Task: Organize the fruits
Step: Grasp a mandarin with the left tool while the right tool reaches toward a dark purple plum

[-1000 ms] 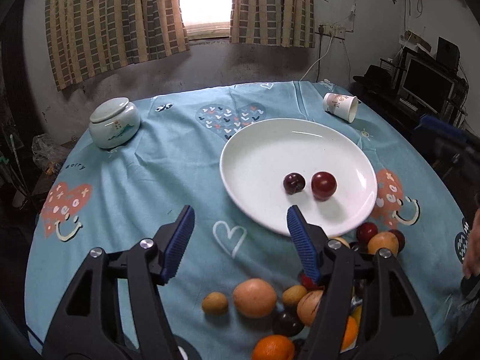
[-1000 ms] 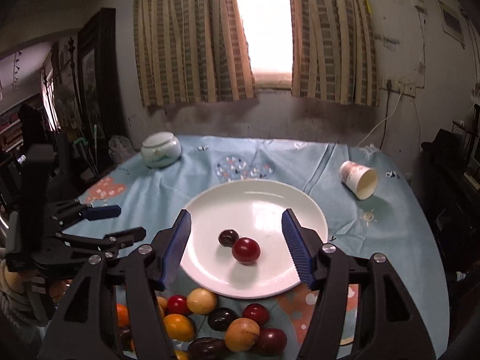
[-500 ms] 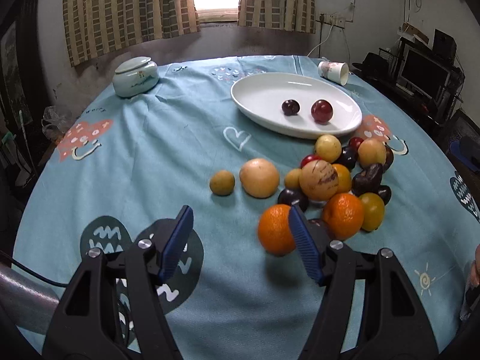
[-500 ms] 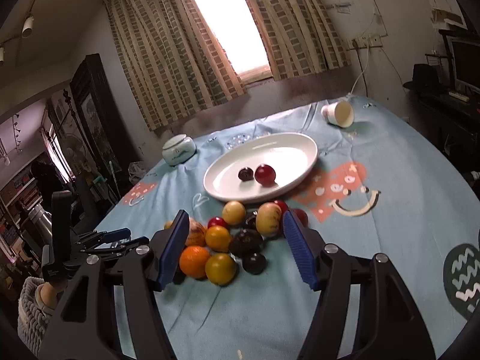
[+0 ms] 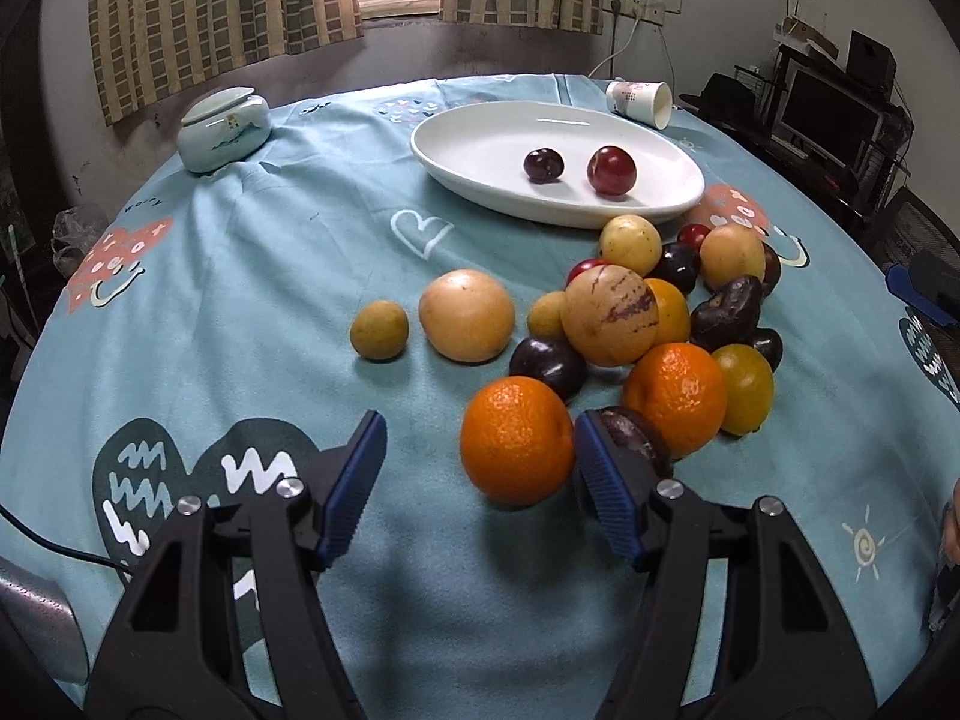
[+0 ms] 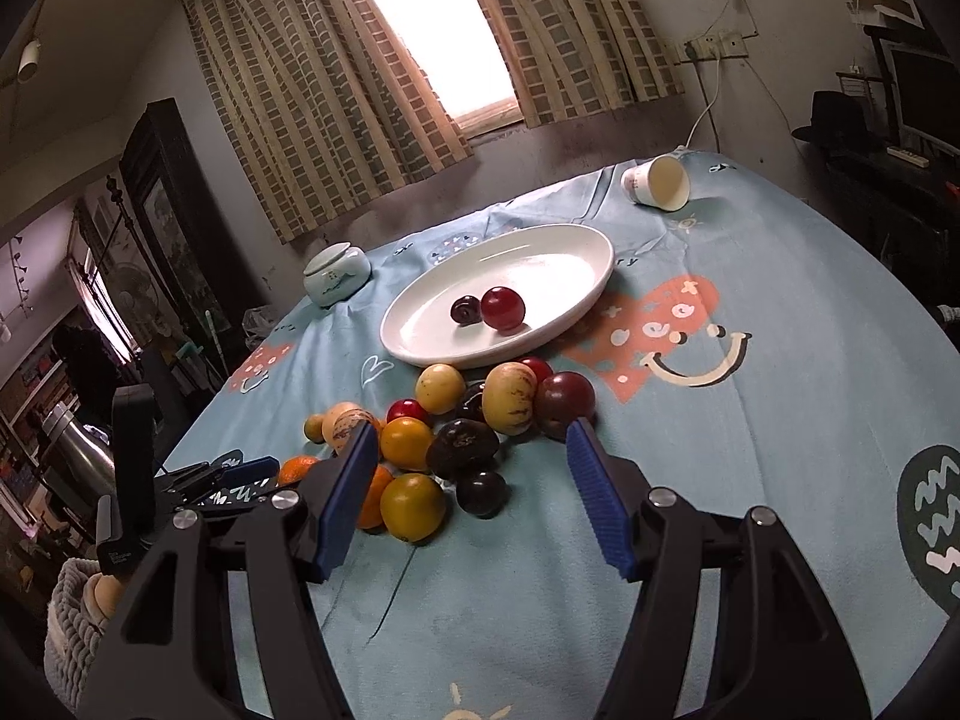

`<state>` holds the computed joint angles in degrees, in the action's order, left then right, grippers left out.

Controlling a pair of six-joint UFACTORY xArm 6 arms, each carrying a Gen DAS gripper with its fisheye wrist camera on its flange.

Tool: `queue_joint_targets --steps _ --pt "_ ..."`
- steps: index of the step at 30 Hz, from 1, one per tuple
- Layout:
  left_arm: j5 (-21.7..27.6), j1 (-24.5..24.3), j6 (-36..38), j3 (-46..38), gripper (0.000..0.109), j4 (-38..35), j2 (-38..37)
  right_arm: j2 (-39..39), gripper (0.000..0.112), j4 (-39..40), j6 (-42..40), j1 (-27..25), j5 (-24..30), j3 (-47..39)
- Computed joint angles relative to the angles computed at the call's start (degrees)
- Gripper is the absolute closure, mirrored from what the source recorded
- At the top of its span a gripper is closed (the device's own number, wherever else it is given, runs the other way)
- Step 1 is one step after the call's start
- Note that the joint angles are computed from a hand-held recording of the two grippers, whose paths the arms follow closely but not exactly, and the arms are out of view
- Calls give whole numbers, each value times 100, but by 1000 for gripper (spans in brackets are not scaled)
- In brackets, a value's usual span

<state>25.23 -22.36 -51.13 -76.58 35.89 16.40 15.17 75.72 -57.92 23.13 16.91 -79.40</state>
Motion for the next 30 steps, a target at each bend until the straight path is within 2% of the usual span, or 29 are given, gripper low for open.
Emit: queue_joint_targets --steps 2,4,5,13,16,20,26,30 --pt "-166 33 119 31 47 -178 23 -4 47 -18 -3 2 -6 12" --pt "-505 75 576 117 65 -756 41 11 47 -106 43 -4 25 7" --pt "-581 78 687 124 67 -886 55 13 47 -130 57 -4 30 10" --pt "-458 -16 414 91 70 -383 51 37 47 -313 158 38 -33 25" --pt "-355 -45 30 291 71 -27 -148 47 47 -558 247 100 -71 52" --pt "-352 -13 -387 634 71 287 -440 143 47 -1443 756 206 -39 52" --pt "-412 42 -764 779 71 640 -582 390 47 -3809 2472 360 -278 95" --pt "-559 92 -743 844 71 577 -606 603 48 -4294 3030 285 -320 -162"
